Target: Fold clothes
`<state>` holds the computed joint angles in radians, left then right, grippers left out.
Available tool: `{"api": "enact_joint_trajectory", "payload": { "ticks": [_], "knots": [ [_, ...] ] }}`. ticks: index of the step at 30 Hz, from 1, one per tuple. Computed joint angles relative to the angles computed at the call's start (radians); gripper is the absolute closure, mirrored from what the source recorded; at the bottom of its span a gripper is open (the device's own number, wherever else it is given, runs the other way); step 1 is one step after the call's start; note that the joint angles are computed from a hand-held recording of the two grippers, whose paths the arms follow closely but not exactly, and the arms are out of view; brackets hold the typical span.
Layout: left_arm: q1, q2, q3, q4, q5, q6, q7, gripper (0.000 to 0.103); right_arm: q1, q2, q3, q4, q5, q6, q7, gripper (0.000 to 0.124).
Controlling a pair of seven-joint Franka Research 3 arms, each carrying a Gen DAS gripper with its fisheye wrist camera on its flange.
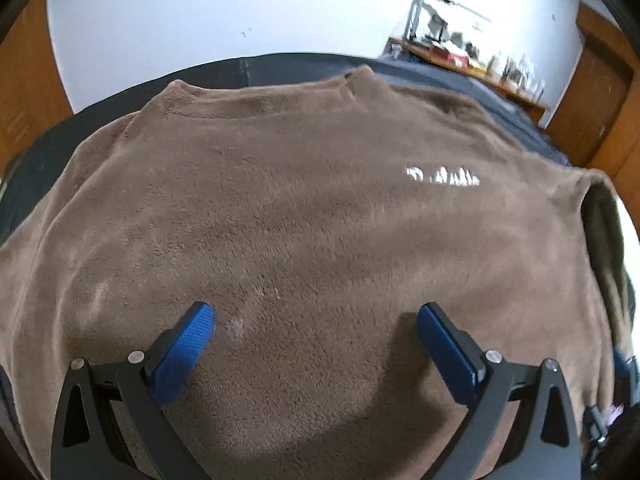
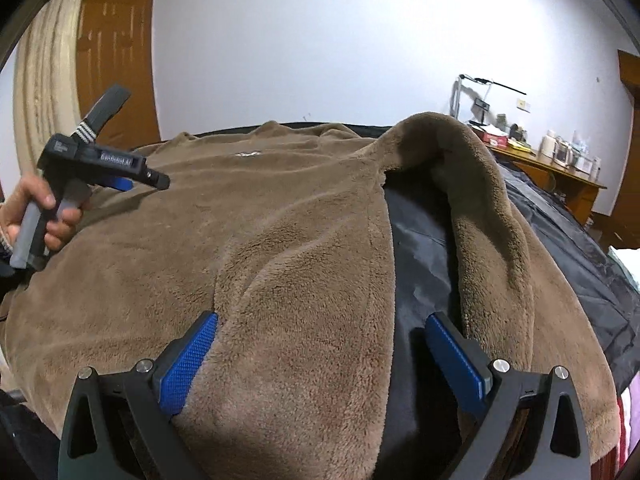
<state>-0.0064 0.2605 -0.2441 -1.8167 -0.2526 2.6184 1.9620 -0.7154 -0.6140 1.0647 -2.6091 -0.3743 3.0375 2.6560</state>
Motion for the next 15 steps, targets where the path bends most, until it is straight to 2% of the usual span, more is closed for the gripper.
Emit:
{"api": "enact_joint_trajectory", "payload": {
  "ticks": [3,7,10,15],
  "knots": [
    [0.010,-0.005,-0.008,-0.016,-0.021,0.021,0.030,0.001,0.011,0.004,-0.014,-0.001,0.002,-0.003,0.000,0.022],
    [0.022,-0.011,-0.018,-0.030,-0.064,0.034,0.072,0.001,0.056,-0.107,-0.051,-0.057,0.038,0.010,0.050,0.022],
    [0.028,-0.012,-0.021,-0.030,-0.094,0.031,0.095,0.001,0.186,-0.233,-0.167,-0.150,0.089,-0.052,0.076,0.022],
    [0.022,-0.018,-0.016,-0.036,-0.106,0.031,0.103,0.001,0.413,-0.428,-0.343,-0.279,0.125,-0.261,0.126,0.022]
  ]
}}
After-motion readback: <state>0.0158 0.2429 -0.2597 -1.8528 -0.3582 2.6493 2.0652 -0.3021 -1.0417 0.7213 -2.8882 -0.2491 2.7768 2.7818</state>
